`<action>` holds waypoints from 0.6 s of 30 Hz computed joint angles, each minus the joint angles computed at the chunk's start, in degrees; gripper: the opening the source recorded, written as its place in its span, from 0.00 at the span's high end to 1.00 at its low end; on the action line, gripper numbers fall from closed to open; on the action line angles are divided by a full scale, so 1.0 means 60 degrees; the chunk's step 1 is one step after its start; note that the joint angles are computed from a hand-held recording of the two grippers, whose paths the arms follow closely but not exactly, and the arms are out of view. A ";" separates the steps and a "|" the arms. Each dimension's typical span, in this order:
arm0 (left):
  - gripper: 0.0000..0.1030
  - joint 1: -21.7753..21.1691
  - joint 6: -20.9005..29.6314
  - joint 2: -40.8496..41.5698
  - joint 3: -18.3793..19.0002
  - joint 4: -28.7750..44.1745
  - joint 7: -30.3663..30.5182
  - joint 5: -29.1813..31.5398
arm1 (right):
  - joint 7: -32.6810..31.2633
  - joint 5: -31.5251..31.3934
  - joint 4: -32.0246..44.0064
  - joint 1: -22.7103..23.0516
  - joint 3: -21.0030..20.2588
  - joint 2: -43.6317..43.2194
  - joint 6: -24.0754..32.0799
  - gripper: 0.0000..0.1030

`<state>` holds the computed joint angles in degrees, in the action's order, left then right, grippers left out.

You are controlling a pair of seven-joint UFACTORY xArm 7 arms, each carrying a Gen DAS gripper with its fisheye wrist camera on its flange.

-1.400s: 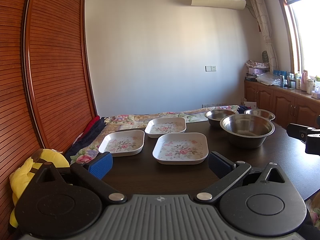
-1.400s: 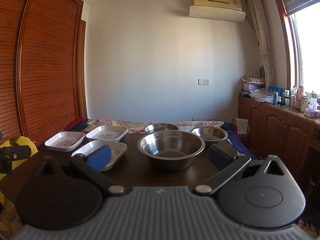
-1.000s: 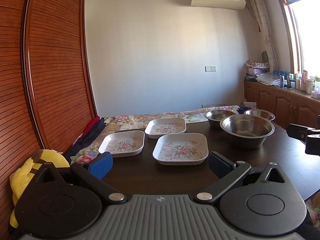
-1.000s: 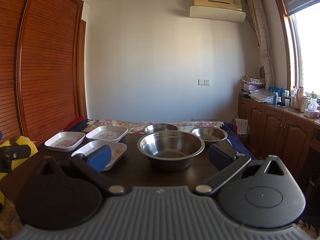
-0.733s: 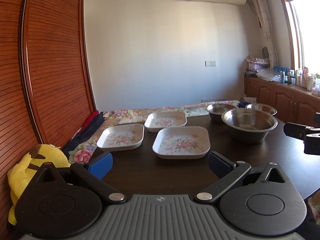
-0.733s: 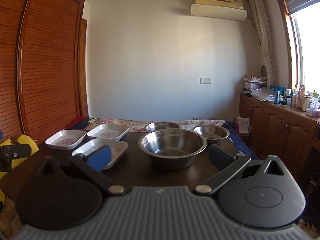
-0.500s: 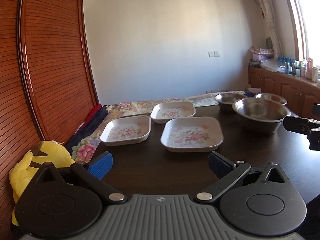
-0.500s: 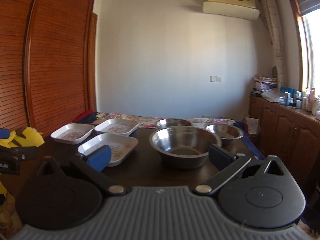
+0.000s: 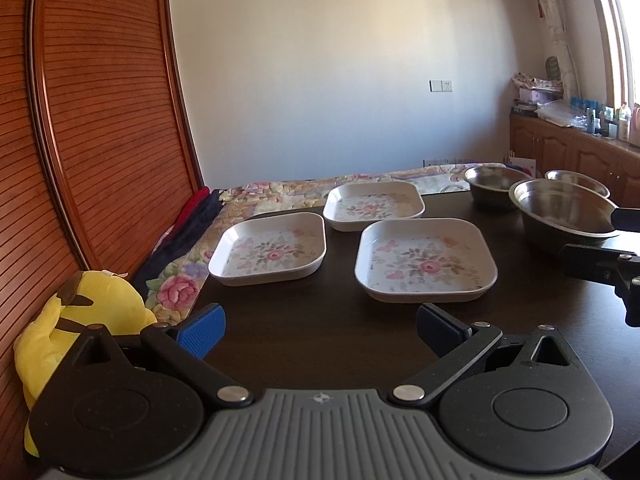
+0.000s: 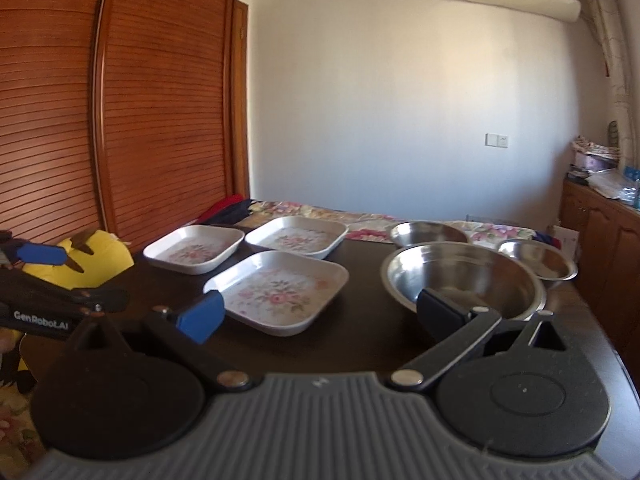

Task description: Organize plates and bowls

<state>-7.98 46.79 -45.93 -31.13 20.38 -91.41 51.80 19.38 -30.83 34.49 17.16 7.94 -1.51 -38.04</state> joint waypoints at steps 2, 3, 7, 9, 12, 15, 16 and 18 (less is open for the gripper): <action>0.00 0.0099 -0.0155 0.0033 0.0172 -0.0040 0.0070 0.0122 | 0.0343 -0.0372 0.0282 0.0003 -0.0001 0.0174 0.0177 0.01; 0.00 0.0165 -0.0244 0.0054 0.0248 -0.0059 0.0091 0.0188 | 0.0492 -0.0548 0.0400 -0.0009 0.0007 0.0244 0.0252 0.02; 0.00 0.0482 -0.0540 0.0203 0.0485 -0.0074 0.0193 0.0460 | 0.0904 -0.1075 0.0870 -0.0054 0.0117 0.0580 0.0600 0.10; 0.00 0.0659 -0.0792 0.0277 0.0647 -0.0096 0.0205 0.0628 | 0.1293 -0.1476 0.1124 -0.0130 0.0174 0.0759 0.0763 0.10; 0.00 0.0956 -0.1246 0.0400 0.0901 -0.0114 0.0269 0.0895 | 0.1337 -0.1510 0.1371 -0.0124 0.0319 0.0965 0.1023 0.10; 0.00 0.1251 -0.1600 0.0632 0.1102 -0.0038 0.0445 0.1054 | 0.1563 -0.1749 0.1693 -0.0186 0.0468 0.1191 0.1342 0.12; 0.00 0.1350 -0.1774 0.0687 0.1173 -0.0036 0.0469 0.1151 | 0.1646 -0.1832 0.1804 -0.0215 0.0521 0.1273 0.1444 0.12; 0.00 0.1588 -0.2201 0.0776 0.1295 -0.0039 0.0414 0.1405 | 0.1814 -0.1988 0.2013 -0.0285 0.0636 0.1420 0.1639 0.13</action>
